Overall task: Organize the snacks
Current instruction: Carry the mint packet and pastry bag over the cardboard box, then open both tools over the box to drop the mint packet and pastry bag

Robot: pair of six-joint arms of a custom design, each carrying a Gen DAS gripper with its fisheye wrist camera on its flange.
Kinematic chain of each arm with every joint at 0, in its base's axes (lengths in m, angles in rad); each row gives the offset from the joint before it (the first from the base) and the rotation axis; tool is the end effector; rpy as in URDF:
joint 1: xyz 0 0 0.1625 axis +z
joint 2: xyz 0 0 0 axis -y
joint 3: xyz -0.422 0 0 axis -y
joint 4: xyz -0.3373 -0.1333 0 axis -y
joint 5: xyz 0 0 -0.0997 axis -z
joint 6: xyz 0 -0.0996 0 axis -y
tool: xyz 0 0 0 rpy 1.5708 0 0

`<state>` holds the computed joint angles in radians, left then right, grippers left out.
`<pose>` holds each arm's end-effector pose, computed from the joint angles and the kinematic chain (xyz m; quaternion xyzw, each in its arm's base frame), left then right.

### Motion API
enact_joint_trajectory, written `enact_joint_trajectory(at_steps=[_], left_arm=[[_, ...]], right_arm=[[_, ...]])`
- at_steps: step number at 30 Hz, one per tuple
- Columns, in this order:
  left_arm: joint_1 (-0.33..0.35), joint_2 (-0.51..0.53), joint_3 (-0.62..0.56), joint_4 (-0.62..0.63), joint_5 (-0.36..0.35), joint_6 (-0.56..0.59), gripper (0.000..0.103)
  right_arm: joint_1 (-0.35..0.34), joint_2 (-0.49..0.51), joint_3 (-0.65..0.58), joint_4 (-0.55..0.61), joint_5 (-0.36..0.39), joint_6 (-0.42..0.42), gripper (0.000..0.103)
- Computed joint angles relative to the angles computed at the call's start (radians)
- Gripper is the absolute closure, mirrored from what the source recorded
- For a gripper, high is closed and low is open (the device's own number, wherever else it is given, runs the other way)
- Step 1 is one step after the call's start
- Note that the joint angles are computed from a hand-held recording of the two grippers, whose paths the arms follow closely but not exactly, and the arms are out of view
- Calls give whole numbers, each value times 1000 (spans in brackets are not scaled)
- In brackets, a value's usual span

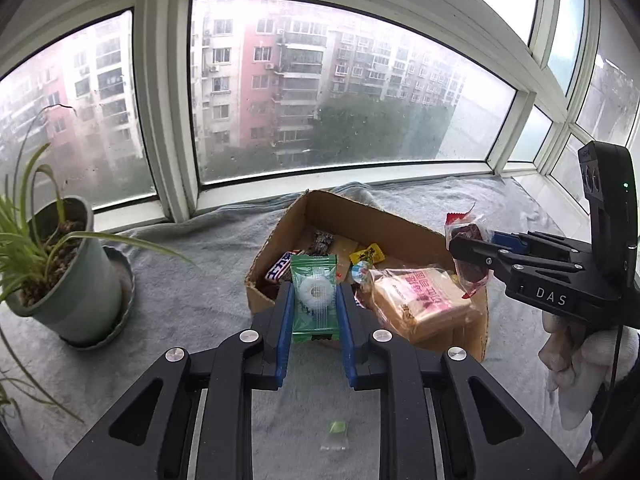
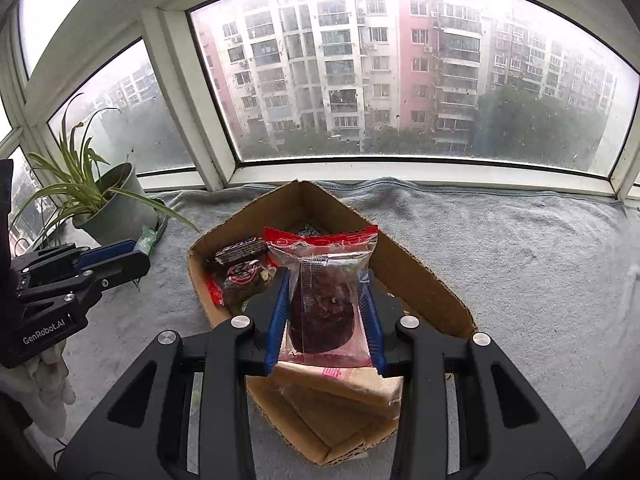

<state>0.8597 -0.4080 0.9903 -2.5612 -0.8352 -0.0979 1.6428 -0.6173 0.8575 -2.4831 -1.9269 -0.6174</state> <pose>-0.3639 -0.7291 0.1162 0.2063 0.8931 -0.3124 0.2493 0.1564 -0.7987 0.3156 0.2590 -0.8942 0.2675 0.2484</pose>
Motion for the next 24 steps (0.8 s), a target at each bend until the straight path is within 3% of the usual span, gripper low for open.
enact_joint_trajectory(at_steps=[11, 24], left_arm=[[39, 131, -238, 139, -24, 2, 84], [57, 200, -366, 222, -41, -21, 84]], right_arm=[[0, 121, -184, 53, -58, -52, 67], [-5, 187, -283, 95, -101, -71, 67]])
